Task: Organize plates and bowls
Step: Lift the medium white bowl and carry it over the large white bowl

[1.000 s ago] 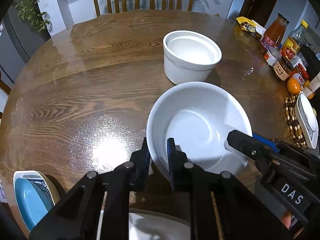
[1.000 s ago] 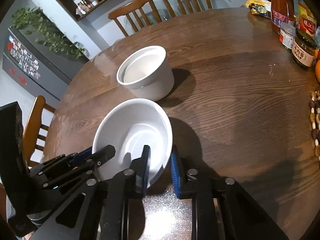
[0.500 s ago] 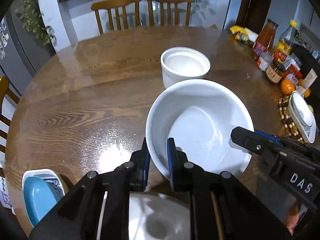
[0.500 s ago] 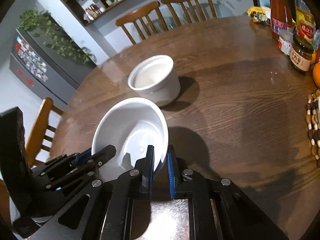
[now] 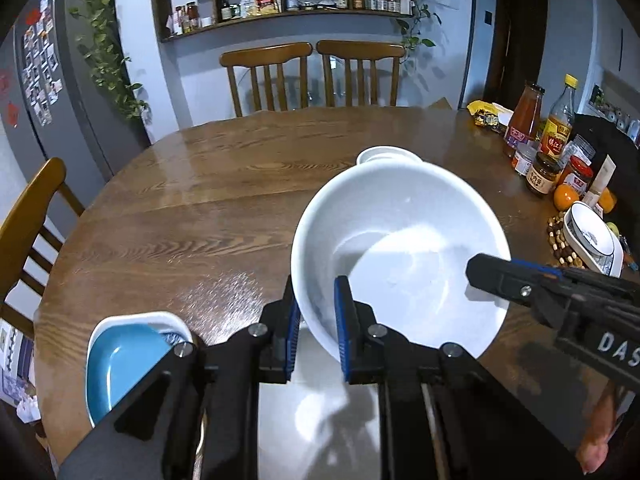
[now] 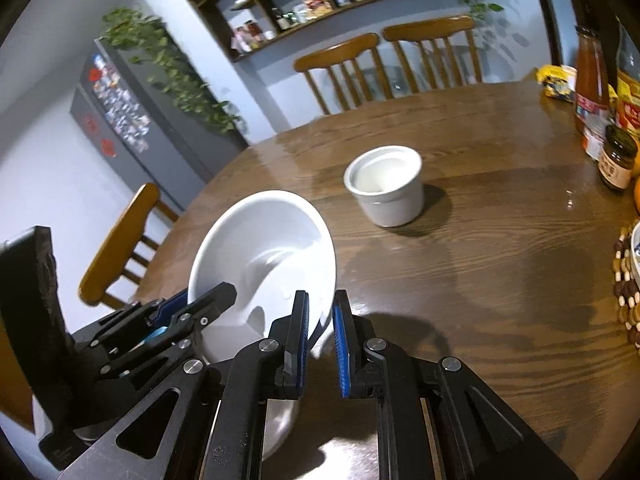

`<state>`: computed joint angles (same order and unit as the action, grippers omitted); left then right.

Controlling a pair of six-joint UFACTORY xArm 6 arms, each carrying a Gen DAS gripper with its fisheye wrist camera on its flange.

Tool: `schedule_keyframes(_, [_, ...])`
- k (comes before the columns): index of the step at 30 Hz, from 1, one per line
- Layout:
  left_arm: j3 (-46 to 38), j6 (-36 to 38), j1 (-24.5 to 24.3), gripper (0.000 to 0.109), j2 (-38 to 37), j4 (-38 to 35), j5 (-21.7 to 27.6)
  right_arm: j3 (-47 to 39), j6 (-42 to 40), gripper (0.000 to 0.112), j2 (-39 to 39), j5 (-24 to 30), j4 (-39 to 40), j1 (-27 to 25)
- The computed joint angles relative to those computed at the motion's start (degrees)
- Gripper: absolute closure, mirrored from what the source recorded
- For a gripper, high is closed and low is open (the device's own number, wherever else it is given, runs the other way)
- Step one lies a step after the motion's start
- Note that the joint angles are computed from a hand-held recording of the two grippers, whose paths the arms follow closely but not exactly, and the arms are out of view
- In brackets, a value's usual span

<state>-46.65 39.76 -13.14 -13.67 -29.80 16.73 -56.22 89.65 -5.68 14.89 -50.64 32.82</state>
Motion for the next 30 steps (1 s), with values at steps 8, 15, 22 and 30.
schedule_keyframes(8, [4.2,0.41,2.09,0.094,-4.53,-1.24,-0.17,-0.4,-1.82,0.097,0.41,-1.56,-1.65,2.19])
schedule_keyframes(15, [7.2,-0.15,4.43,0.094,-7.94,-0.39,0.11,-0.96,-8.34,0.097,2.45,-2.96,4.47,3.84])
schedule_keyframes(22, [8.96,-1.48,6.26,0.094,-9.67,0.83,0.97,-2.18,-13.48,0.097,4.0,-1.72,8.4,6.12])
schedule_keyframes(30, [9.48,-0.35,6.9,0.094,-10.3,0.03,2.51,-1.87,-12.76,0.097,4.13,-0.56,8.71,7.38])
